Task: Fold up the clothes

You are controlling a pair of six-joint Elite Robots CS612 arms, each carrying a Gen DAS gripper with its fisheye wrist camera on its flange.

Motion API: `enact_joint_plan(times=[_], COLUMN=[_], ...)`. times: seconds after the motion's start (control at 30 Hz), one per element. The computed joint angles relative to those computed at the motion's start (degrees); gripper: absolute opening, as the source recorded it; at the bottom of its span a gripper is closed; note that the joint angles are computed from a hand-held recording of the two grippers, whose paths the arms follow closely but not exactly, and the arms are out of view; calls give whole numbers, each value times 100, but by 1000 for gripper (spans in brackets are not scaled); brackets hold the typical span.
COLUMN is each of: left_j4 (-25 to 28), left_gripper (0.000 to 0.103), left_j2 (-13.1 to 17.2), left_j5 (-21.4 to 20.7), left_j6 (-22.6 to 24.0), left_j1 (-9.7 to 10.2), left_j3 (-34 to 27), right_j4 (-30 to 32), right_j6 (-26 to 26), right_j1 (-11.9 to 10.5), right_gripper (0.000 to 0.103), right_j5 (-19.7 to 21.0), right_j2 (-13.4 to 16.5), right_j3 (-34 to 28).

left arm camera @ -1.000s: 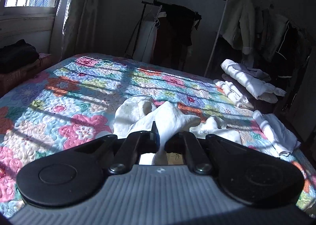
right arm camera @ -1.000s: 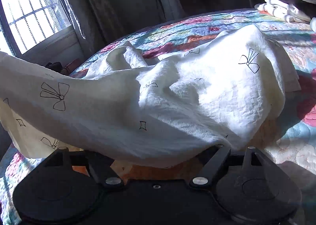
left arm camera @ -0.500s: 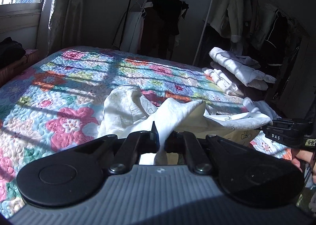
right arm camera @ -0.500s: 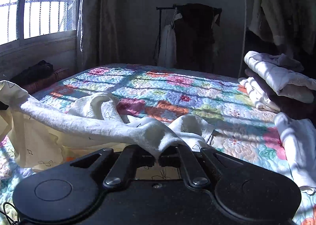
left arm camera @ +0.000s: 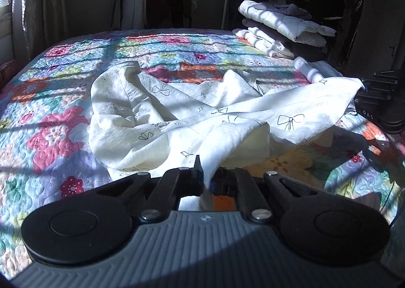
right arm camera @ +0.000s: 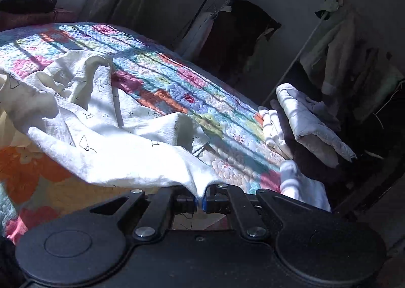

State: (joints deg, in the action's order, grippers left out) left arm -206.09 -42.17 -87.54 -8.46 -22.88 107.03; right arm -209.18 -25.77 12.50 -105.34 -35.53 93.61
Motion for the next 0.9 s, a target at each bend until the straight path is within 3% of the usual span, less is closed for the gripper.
enact_joint_plan(times=[0.13, 0.17, 0.27, 0.37, 0.47, 0.53, 0.63, 0.77, 0.83, 0.9], left_j4=[446, 552, 818, 919, 973, 1044, 1159, 1225, 1212, 1198], left_gripper=[5, 5, 5, 5, 5, 5, 5, 7, 7, 7], left_j2=[-38, -45, -60, -65, -76, -89, -97, -105, -101, -95], left_j5=[37, 18, 45, 111, 247, 383, 542, 587, 569, 602], left_j6=[-129, -234, -539, -720, -774, -797, -905, -972, -1008, -997], left_j1=[23, 45, 107, 133, 121, 107, 117, 139, 146, 139], left_j3=[14, 12, -5, -22, -24, -24, -37, -28, -27, -31], right_j4=[525, 728, 1345, 1899, 2098, 1980, 1644, 501, 604, 985], right_j6=[18, 190, 931, 1841, 2477, 2709, 3199, 3955, 3876, 3905], right_j1=[20, -11, -165, -395, -521, -546, -583, -565, -636, -686], right_gripper=[5, 5, 5, 10, 33, 49, 51, 50, 51, 52], right_j5=[-221, -92, 540, 1491, 1945, 1941, 1681, 888, 1033, 1442], right_j2=[211, 207, 127, 41, 5, 10, 28, 109, 87, 63], right_j3=[-311, -313, -232, -110, -7, 62, 152, 309, 275, 266])
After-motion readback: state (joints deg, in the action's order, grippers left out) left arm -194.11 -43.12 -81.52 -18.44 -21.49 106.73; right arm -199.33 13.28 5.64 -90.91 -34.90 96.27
